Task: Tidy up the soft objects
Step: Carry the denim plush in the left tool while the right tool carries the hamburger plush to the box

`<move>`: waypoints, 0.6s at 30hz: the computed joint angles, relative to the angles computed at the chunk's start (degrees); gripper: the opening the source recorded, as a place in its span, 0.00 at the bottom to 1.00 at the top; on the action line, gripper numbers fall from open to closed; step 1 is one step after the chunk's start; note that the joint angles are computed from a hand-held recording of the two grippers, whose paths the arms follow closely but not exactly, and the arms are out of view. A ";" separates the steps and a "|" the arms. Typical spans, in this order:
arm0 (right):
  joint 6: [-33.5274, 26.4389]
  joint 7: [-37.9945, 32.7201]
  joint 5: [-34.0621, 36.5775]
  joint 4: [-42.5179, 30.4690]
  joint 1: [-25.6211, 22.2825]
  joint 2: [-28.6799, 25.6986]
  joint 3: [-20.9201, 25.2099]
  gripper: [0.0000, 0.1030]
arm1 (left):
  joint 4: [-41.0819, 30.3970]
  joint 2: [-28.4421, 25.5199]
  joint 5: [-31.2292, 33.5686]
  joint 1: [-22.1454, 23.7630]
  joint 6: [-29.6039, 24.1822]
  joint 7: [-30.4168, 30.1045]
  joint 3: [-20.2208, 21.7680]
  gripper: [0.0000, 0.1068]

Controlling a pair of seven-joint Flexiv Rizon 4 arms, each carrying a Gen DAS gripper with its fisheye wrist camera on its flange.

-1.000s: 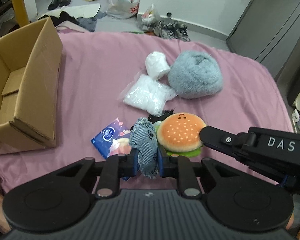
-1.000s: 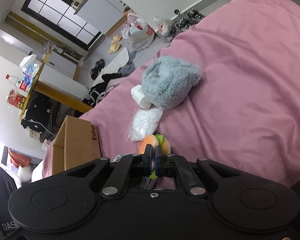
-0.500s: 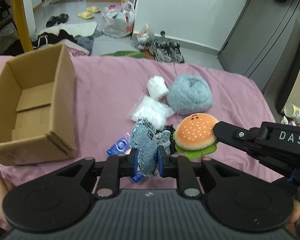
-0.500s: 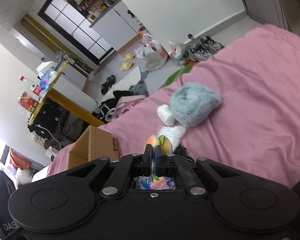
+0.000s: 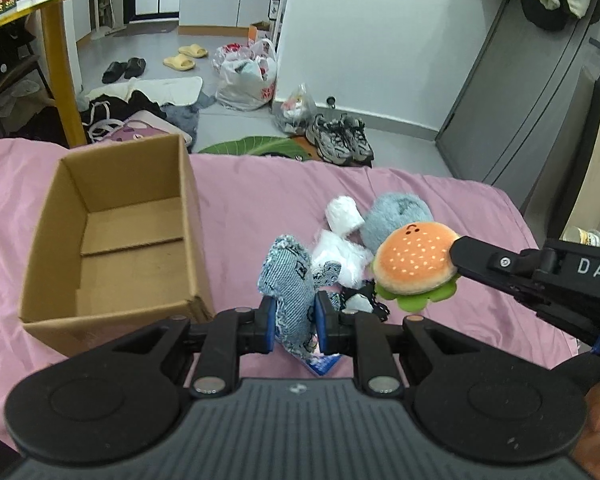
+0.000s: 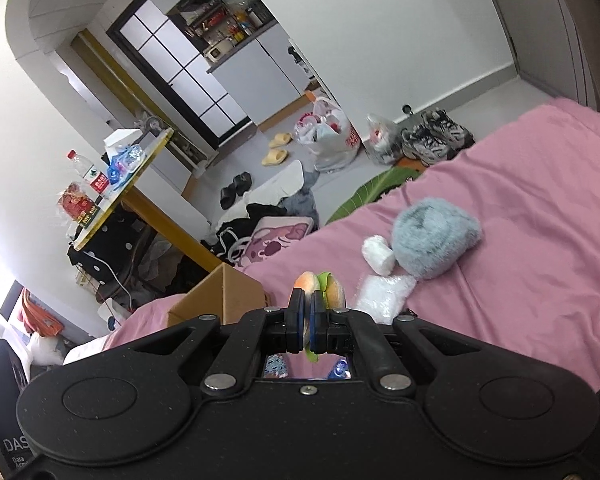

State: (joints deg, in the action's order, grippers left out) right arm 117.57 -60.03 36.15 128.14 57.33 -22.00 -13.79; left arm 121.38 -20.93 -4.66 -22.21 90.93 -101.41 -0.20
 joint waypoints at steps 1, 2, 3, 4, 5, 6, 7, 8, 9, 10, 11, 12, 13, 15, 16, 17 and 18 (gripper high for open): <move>0.27 -0.10 0.07 0.00 0.12 0.01 -0.03 0.03 | 0.32 0.36 0.09 0.27 0.37 0.13 0.00 0.17; 0.09 -0.69 0.72 -0.27 1.38 0.01 -1.17 0.03 | 0.63 0.59 0.03 0.79 0.86 0.37 -0.31 0.17; -0.16 -1.31 1.44 -0.53 2.83 0.00 -2.51 0.03 | 0.99 0.76 -0.30 1.76 1.40 0.85 -1.20 0.17; -0.41 -1.75 1.98 -0.79 3.99 -0.07 -3.61 0.03 | 1.56 1.04 -0.74 2.97 2.01 1.51 -2.35 0.17; -0.72 -2.08 2.42 -1.07 5.11 -0.16 -4.74 0.03 | 1.99 1.27 -1.10 3.83 2.51 2.06 -3.10 0.17; -1.08 -2.37 2.90 -1.26 6.44 -0.16 -6.09 0.03 | 2.27 1.44 -1.30 4.04 2.89 2.32 -3.18 0.17; -1.36 -2.40 3.10 -1.53 7.39 -0.32 -7.14 0.03 | 2.75 1.80 -1.62 4.81 3.33 2.82 -3.75 0.17; -1.48 -2.26 3.12 -1.76 8.09 -0.51 -7.90 0.03 | 3.15 2.02 -1.97 5.47 3.78 3.23 -4.27 0.17; -1.52 -2.22 3.34 -1.77 9.23 -0.57 -8.95 0.03 | 3.74 2.45 -2.35 6.01 4.35 3.46 -4.71 0.17; -1.78 -2.19 3.29 -2.02 10.08 -0.76 -9.96 0.03 | 4.10 2.64 -2.66 6.55 4.94 3.73 -5.04 0.17; -1.94 -2.07 3.21 -2.22 10.97 -1.05 -10.96 0.03 | 4.51 2.91 -2.96 7.62 5.39 4.32 -5.76 0.17; -2.05 -1.93 3.11 -2.33 11.93 -1.20 -11.98 0.03 | 4.79 3.10 -3.18 8.16 5.77 4.72 -6.03 0.17; -2.01 -1.69 2.85 -2.42 12.47 -1.35 -12.63 0.03 | 5.16 3.38 -3.47 9.12 6.15 5.21 -6.73 0.17; -2.21 -1.26 2.50 -2.81 13.78 -1.76 -14.16 0.03 | 5.53 3.65 -4.03 10.57 6.75 5.96 -7.79 0.17; -2.20 -0.94 2.17 -2.91 14.05 -2.01 -14.52 0.03 | 5.77 3.80 -4.22 11.13 7.11 6.26 -8.15 0.17; -2.26 -0.70 1.92 -3.08 14.54 -2.28 -15.06 0.03 | 5.92 3.88 -4.39 11.63 7.43 6.52 -8.38 0.17; -2.34 -0.48 1.71 -3.20 15.13 -2.54 -15.71 0.03 | 5.94 3.94 -4.56 11.99 7.58 6.73 -8.47 0.17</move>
State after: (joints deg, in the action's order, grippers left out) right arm 115.23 -60.51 37.86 124.94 72.45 -24.54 -29.50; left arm 127.32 -17.00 -9.22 -10.22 98.51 -94.68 -8.67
